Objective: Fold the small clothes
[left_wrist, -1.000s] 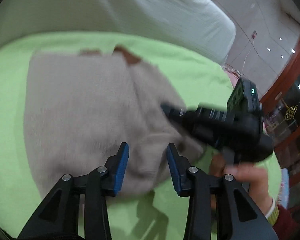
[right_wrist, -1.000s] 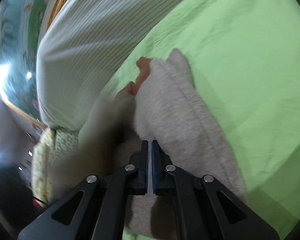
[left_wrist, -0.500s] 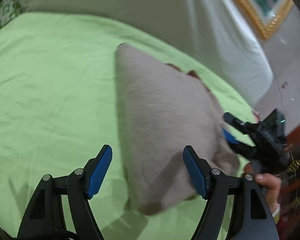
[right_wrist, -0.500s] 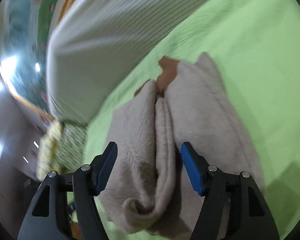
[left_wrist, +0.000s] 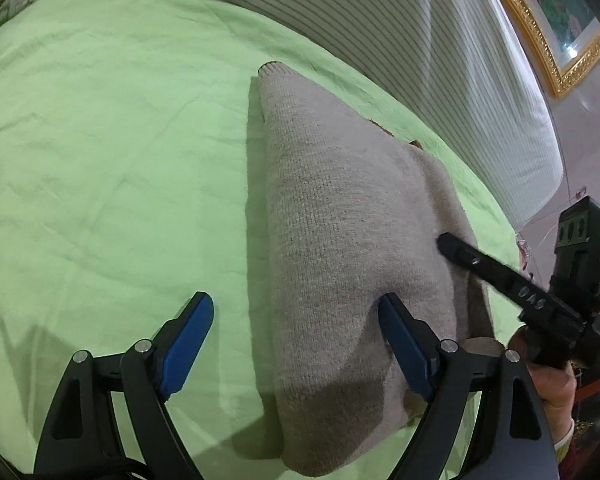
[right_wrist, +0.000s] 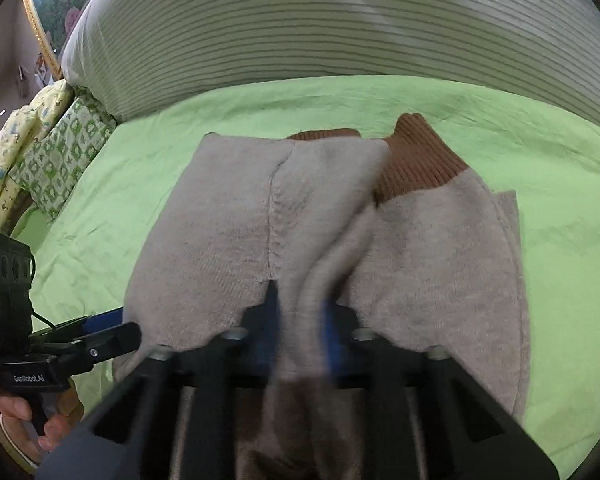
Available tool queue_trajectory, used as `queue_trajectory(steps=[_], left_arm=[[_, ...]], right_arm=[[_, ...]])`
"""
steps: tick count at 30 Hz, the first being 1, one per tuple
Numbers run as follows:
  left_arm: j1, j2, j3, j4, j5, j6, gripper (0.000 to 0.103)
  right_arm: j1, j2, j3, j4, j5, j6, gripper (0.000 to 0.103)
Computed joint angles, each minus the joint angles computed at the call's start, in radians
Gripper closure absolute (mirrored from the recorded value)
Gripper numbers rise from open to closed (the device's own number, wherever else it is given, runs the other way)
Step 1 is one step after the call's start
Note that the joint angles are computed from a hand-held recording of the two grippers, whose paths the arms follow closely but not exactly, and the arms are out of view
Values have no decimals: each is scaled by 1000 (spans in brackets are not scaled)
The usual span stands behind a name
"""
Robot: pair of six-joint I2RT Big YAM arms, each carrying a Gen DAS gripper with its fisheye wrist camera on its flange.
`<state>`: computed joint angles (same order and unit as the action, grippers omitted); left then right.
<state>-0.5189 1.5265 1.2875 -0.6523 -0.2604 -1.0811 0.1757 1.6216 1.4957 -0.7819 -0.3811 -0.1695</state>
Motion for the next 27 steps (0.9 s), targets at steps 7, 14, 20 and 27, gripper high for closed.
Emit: queue_trajectory(steps=[7, 14, 20, 27], left_arm=[[-22, 26, 82, -47, -34, 69, 17], [-41, 114, 178, -118, -32, 158, 17], [-62, 74, 117, -116, -19, 147, 17], [-162, 13, 41, -145, -84, 122, 17]], right_arm=[[-64, -91, -24, 109, -148, 42, 89], [-146, -9, 32, 38, -94, 107, 91], [-232, 17, -37, 102, -286, 281, 63], [-247, -191, -216, 202, -292, 207, 62]])
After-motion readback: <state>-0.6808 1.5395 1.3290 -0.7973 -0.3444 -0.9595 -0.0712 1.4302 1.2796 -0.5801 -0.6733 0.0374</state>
